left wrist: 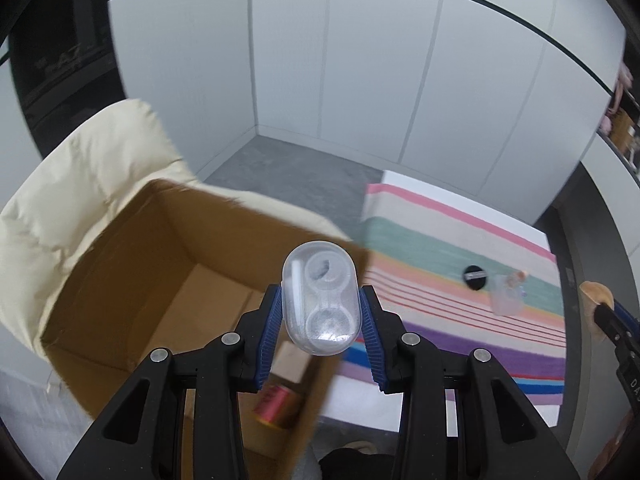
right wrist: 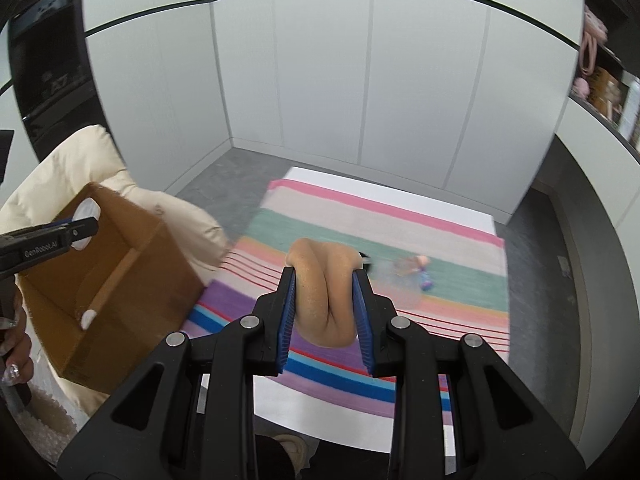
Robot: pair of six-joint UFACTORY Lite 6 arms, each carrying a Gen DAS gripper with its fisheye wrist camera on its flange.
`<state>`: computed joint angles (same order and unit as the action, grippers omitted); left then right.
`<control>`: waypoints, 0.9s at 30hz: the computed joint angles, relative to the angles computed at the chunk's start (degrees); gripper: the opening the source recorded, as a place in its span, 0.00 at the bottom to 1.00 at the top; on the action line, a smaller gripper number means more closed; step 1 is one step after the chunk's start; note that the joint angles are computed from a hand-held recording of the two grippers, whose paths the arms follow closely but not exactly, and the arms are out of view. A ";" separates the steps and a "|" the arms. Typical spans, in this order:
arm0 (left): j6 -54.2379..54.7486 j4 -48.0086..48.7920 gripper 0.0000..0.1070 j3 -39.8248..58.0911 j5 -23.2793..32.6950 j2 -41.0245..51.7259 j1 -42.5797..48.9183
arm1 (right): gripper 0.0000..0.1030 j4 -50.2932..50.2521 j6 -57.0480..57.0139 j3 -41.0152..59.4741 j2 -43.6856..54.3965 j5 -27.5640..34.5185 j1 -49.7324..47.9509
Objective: Organize objects
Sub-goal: 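Lift the sponge and oval case and carry both toward the cardboard box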
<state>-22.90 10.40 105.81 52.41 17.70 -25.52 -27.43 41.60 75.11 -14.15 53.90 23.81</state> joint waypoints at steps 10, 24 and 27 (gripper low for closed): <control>8.30 -4.88 0.37 -11.29 -1.32 -8.90 14.99 | 0.28 -1.91 5.84 13.25 16.60 -1.09 11.86; 19.28 -8.74 0.37 -19.74 -2.76 -15.46 30.23 | 0.28 0.57 2.95 45.41 45.39 3.47 25.64; 20.08 -8.58 0.37 -19.81 -3.01 -15.46 31.71 | 0.28 2.14 0.15 55.44 52.51 6.30 26.83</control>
<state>-2.82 1.82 86.00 49.39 2.24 6.19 -25.29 41.75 130.55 38.36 60.21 50.64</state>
